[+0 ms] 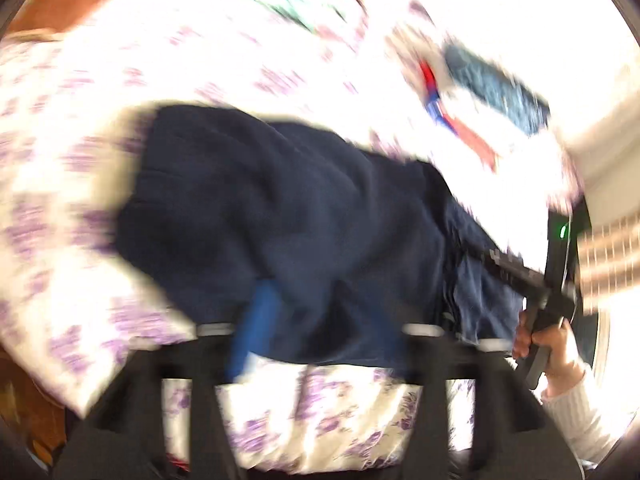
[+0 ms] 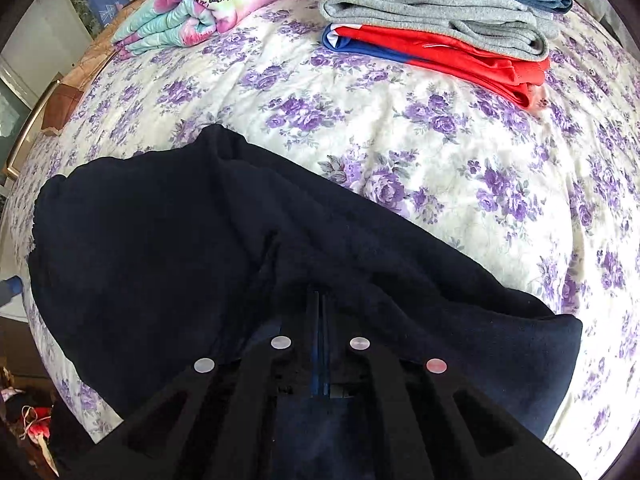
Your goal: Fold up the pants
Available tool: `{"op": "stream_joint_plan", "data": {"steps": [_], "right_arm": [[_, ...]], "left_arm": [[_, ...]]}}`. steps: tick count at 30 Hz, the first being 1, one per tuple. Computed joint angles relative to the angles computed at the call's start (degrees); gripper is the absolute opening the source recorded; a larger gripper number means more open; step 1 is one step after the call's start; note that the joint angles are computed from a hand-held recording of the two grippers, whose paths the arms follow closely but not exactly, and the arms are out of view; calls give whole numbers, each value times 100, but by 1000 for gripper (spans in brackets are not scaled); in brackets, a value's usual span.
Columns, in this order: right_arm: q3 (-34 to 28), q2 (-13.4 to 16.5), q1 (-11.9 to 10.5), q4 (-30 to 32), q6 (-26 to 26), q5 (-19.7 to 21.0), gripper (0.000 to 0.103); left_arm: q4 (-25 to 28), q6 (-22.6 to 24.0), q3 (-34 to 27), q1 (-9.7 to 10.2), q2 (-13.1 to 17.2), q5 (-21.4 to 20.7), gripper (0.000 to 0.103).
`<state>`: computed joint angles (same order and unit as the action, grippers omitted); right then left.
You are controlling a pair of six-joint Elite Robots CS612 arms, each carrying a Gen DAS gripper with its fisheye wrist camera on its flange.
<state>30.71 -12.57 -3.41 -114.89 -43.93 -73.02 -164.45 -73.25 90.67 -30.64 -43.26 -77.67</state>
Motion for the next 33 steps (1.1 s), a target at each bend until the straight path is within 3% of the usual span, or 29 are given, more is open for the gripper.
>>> {"op": "stream_joint_plan", "data": {"steps": [2,6,10,13,15,18,22,25,27,29,31,33], "right_arm": [[3,-90,-57,318,20,247,4],[806,-604,-287,43,-53,816,7],[1415,-994,-465,-241,-144,936,7],[1720,-1171,-606,-358,-57,958,13],[1885,-1256,-683,-506,103,956,33],[2177,-1398,-803,-847,313,882,33],[2490,-1566,-914,-1248,449,743,34],[2614,-1647,-994,-1401,549,750,35],[2633,-1654,-1028,-1425,651,779,37],[2608,-1641,-1025,-1330,687,763,37],[2627,-1660,-996,-1216,519,820,37],[2623,-1685,-944,-918,149,993,37]], "left_arm": [[-28,-478,427,-57,-281,364,75],[117,-1441,942,-23,-510,196,75],[-768,-2249,1251,15,-336,-234,75],[-1165,-2355,1151,86,-105,-470,75],[-1464,-2315,1002,168,84,-713,75],[-1739,-2188,665,310,389,-1076,75],[-1244,-2086,343,399,519,-1200,81],[-1175,-2062,209,445,583,-1135,86],[-876,-2077,98,472,590,-1081,66],[-836,-1981,68,458,568,-957,26],[-639,-1701,5,379,487,-638,21],[95,-1237,-197,258,402,-219,21]]}}
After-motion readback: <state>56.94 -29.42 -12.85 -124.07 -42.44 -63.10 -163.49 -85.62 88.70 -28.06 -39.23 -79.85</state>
